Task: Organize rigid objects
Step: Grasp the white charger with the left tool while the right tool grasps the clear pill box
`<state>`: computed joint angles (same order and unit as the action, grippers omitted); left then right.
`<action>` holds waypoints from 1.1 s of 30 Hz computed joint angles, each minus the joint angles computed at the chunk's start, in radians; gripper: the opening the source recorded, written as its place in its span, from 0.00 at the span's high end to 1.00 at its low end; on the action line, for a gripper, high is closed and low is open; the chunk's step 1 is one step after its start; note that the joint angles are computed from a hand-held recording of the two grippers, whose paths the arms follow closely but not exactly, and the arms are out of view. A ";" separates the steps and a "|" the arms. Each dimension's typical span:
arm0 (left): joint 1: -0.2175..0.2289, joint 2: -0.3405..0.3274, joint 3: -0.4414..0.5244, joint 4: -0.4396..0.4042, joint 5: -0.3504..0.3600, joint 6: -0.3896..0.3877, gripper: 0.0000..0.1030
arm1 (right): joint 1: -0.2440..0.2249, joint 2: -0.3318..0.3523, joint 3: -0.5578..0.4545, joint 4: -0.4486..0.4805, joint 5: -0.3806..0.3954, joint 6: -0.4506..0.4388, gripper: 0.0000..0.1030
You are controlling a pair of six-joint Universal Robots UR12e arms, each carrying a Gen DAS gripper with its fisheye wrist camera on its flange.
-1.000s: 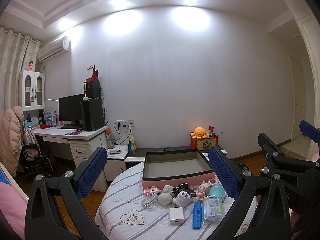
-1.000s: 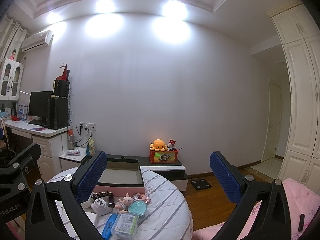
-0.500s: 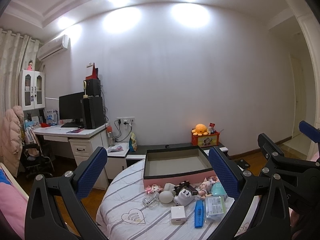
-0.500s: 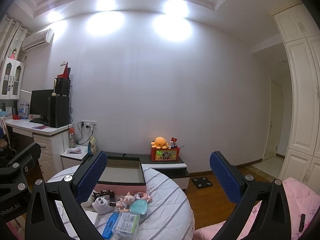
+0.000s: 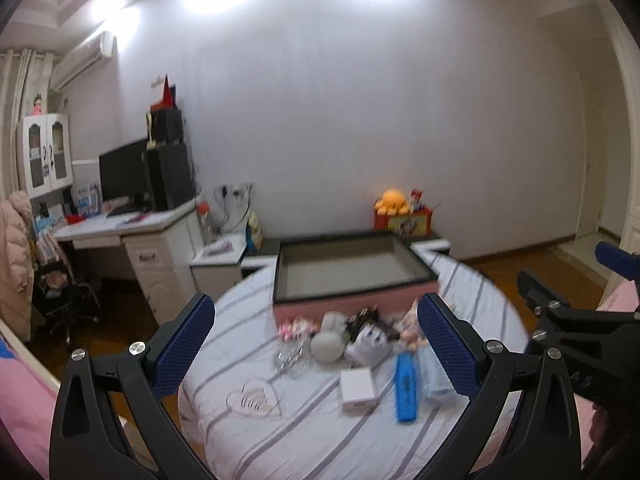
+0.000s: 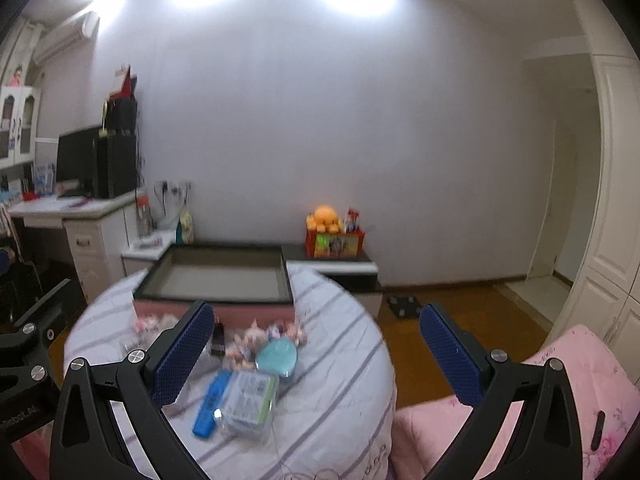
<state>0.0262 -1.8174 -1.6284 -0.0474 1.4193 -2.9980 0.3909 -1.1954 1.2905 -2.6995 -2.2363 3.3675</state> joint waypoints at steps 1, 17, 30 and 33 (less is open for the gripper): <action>-0.003 -0.006 0.004 -0.017 0.017 0.004 0.01 | -0.003 0.001 -0.002 0.023 0.007 0.013 0.00; -0.016 -0.063 0.048 -0.250 0.073 0.044 0.01 | -0.035 0.008 -0.004 0.248 0.162 0.103 0.00; -0.009 -0.108 0.100 -0.391 0.010 0.096 0.01 | -0.068 0.081 -0.101 0.440 0.287 0.105 0.00; -0.004 -0.117 0.110 -0.426 -0.010 0.098 0.01 | -0.077 0.098 -0.126 0.483 0.331 0.114 0.00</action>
